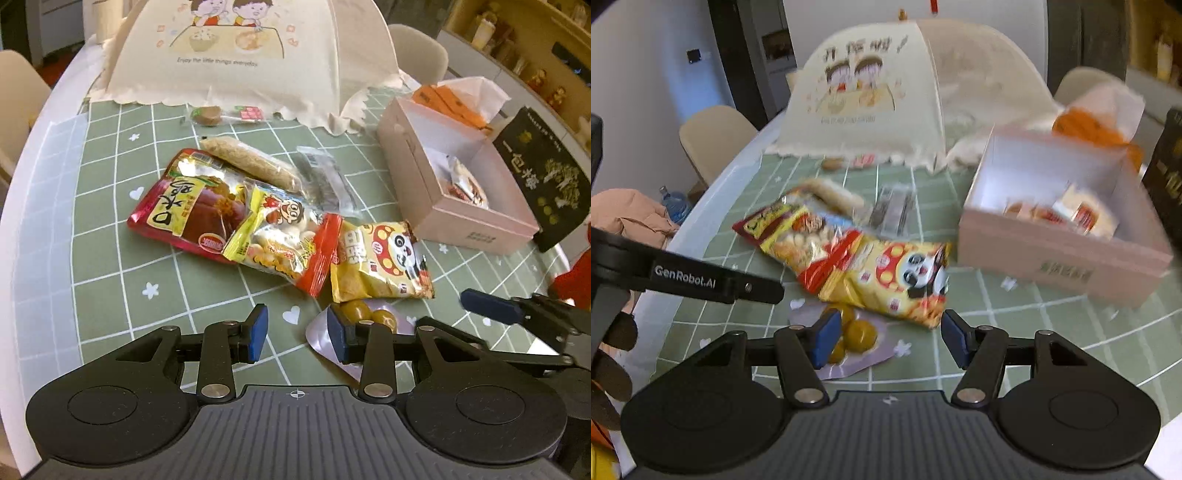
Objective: Organize snacks
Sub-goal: 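Grasp the purple tray of three brown plum candies with the left gripper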
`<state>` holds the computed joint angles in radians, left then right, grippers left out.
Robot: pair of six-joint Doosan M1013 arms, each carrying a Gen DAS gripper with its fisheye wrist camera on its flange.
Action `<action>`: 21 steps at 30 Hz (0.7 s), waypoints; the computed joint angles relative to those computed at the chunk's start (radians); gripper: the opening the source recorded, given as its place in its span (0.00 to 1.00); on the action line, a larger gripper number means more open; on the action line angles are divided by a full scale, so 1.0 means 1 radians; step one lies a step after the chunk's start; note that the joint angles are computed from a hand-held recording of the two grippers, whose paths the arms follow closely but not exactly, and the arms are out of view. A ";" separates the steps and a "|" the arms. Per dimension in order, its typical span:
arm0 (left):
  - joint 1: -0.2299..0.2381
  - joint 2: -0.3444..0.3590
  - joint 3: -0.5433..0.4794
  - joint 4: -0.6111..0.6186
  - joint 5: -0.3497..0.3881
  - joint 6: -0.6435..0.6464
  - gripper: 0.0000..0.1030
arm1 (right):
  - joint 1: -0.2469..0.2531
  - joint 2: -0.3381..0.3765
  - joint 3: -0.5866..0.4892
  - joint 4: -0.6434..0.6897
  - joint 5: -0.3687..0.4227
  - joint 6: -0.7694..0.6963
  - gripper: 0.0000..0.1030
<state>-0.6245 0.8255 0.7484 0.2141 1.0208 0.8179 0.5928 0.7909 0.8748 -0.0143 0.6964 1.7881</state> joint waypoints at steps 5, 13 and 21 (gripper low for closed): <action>0.002 -0.019 0.031 0.015 0.010 0.020 0.39 | 0.007 0.054 -0.070 0.087 0.066 -0.054 0.59; 0.021 -0.078 0.124 0.022 -0.055 -0.022 0.39 | 0.026 0.103 -0.151 0.378 0.143 -0.359 0.61; 0.030 -0.123 0.245 -0.052 -0.185 -0.040 0.39 | 0.035 -0.011 0.037 0.140 0.010 -0.240 0.61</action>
